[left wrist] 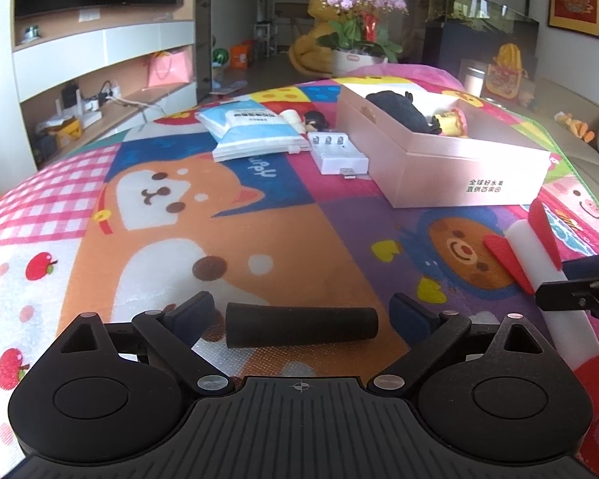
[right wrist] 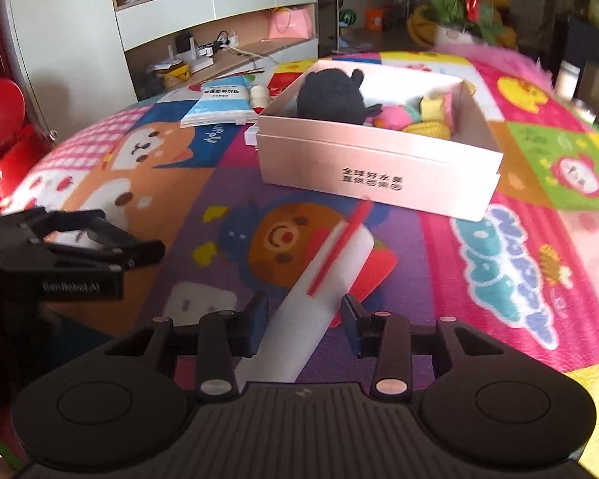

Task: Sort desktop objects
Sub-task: 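Close the left tool around the black foam cylinder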

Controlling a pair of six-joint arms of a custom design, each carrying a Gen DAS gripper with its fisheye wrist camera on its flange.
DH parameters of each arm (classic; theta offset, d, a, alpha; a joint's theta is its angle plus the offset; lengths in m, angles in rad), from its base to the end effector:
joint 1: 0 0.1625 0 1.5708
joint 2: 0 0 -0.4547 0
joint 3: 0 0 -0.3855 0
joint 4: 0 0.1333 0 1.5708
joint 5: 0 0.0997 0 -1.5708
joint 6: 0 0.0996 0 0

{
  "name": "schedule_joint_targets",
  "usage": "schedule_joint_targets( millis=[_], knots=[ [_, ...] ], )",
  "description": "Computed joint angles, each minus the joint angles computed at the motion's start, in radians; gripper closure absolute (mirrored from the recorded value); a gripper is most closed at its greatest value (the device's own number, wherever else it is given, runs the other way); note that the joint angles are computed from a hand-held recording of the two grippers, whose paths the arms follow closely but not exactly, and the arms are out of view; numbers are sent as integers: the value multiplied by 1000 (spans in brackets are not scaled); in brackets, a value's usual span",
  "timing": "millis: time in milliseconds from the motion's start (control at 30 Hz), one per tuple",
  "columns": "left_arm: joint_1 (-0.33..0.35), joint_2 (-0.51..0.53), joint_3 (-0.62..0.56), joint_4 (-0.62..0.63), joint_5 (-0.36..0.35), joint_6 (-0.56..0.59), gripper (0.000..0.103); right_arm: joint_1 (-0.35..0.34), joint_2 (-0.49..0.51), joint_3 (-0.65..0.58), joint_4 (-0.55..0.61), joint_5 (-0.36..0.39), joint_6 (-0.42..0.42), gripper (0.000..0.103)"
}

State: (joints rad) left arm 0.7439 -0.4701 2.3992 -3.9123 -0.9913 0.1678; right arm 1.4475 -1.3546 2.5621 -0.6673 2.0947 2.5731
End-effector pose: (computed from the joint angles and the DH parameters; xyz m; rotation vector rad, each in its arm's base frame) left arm -0.1634 -0.4057 -0.0289 1.1066 2.3810 -0.7715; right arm 0.0512 -0.2655 0.1164 0.1565 -2.1719 0.9513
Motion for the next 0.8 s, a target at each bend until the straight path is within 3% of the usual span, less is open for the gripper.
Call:
schedule_joint_targets(
  millis=[133, 267, 333, 567, 800],
  knots=[
    [-14, 5, 5, 1, 34, -19, 5, -11, 14, 5, -37, 8, 4, 49],
    [-24, 7, 23, -14, 37, -16, 6, -31, 32, 14, -66, -6, 5, 47],
    [-28, 12, 29, -27, 40, -8, 14, -34, 30, 16, -67, -12, 9, 47],
    [-34, 24, 33, -55, 41, 15, 23, -41, 30, 23, -77, -19, 29, 47],
    [-49, 14, 56, -45, 36, 3, 23, -12, 11, 36, -71, -3, 36, 64]
  ],
)
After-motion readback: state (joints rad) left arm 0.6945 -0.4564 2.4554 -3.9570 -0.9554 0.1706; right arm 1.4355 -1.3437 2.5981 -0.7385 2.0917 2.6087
